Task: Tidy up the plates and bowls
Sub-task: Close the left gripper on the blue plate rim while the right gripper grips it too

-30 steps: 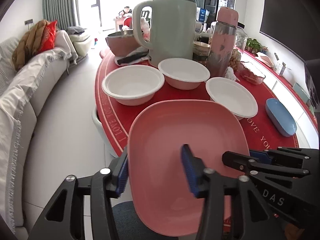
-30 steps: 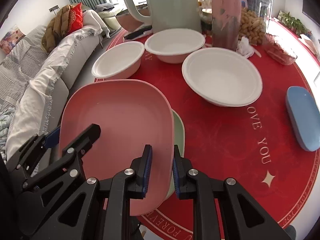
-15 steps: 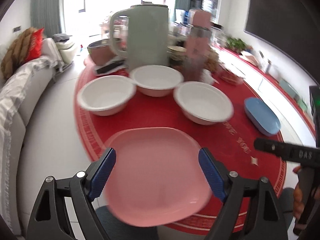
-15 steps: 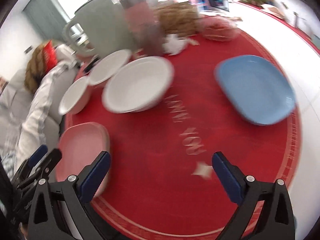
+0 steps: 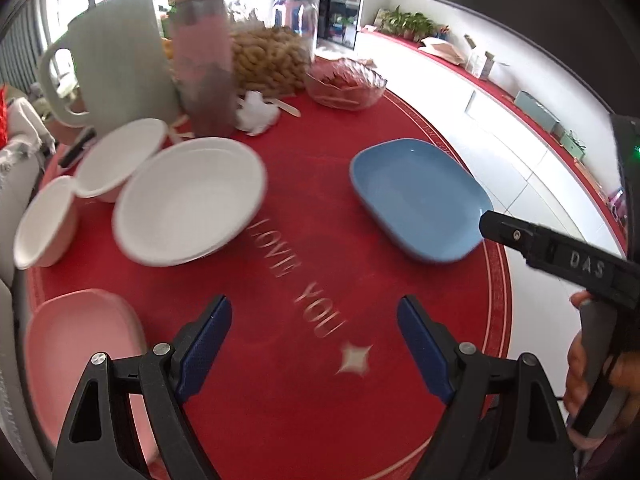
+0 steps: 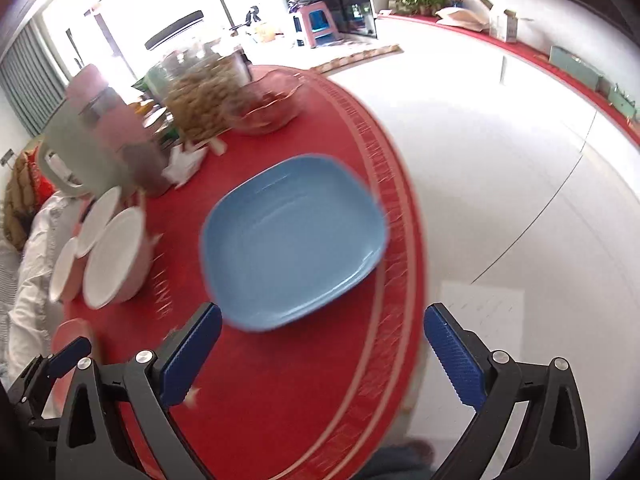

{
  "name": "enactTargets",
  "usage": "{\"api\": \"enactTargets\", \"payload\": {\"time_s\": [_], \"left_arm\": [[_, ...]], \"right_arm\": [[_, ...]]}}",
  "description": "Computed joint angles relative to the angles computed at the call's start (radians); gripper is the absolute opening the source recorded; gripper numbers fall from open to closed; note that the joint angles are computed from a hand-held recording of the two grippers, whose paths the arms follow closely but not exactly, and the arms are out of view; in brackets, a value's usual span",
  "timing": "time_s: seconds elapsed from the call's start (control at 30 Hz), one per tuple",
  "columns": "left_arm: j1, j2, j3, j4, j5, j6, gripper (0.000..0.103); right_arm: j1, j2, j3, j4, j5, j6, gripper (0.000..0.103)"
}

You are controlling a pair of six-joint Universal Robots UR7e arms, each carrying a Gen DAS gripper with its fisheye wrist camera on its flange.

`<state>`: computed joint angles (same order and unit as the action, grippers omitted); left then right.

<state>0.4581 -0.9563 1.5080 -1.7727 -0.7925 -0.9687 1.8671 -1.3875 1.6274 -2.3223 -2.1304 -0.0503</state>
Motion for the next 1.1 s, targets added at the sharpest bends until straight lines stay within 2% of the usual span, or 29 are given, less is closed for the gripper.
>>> {"api": "enactTargets", "payload": {"time_s": [0.3,0.5,0.57,0.6,0.67,0.73,0.77,0.83,0.87,0.93,1.0,1.03,1.1], "left_arm": [[0.061,0.169,-0.196,0.08,0.071,-0.069,0.087],[0.101,0.254,-0.3,0.153,0.086,-0.107,0.087],[0.112,0.27,-0.318,0.165,0.078,-0.106,0.087],[0.119,0.28,-0.328,0.168,0.07,-0.105,0.087],[0.123,0.281,-0.32,0.138,0.073,-0.095,0.088],[0.126,0.292,-0.334,0.14,0.08,-0.086,0.088],[0.129,0.293,-0.337,0.131,0.073,-0.078,0.088],[0.134,0.289,-0.329,0.096,0.055,-0.064,0.088],[0.134,0.288,-0.326,0.088,0.058,-0.054,0.086],[0.13,0.28,-0.308,0.057,0.063,-0.028,0.078],[0.124,0.264,-0.278,0.009,0.06,0.02,0.053],[0.121,0.255,-0.262,-0.017,0.053,0.043,0.045],[0.115,0.235,-0.237,-0.02,0.041,0.048,0.043]], "right_arm": [[-0.056,0.093,-0.088,-0.075,-0.008,-0.169,0.102],[-0.085,0.156,-0.152,-0.057,0.02,-0.207,0.101],[-0.091,0.172,-0.163,-0.057,0.024,-0.222,0.093],[-0.094,0.179,-0.169,-0.051,0.022,-0.227,0.084],[-0.086,0.192,-0.166,-0.094,-0.017,-0.266,0.08],[-0.081,0.199,-0.168,-0.11,-0.038,-0.288,0.064],[-0.078,0.201,-0.168,-0.113,-0.043,-0.3,0.061],[-0.082,0.187,-0.153,-0.111,-0.005,-0.326,0.038],[-0.08,0.181,-0.145,-0.108,0.008,-0.332,0.033],[-0.074,0.168,-0.118,-0.123,0.006,-0.333,0.028],[-0.073,0.149,-0.095,-0.114,0.028,-0.316,0.023],[-0.07,0.14,-0.086,-0.101,0.041,-0.3,0.02],[-0.062,0.115,-0.054,-0.091,0.041,-0.269,0.019]]}}
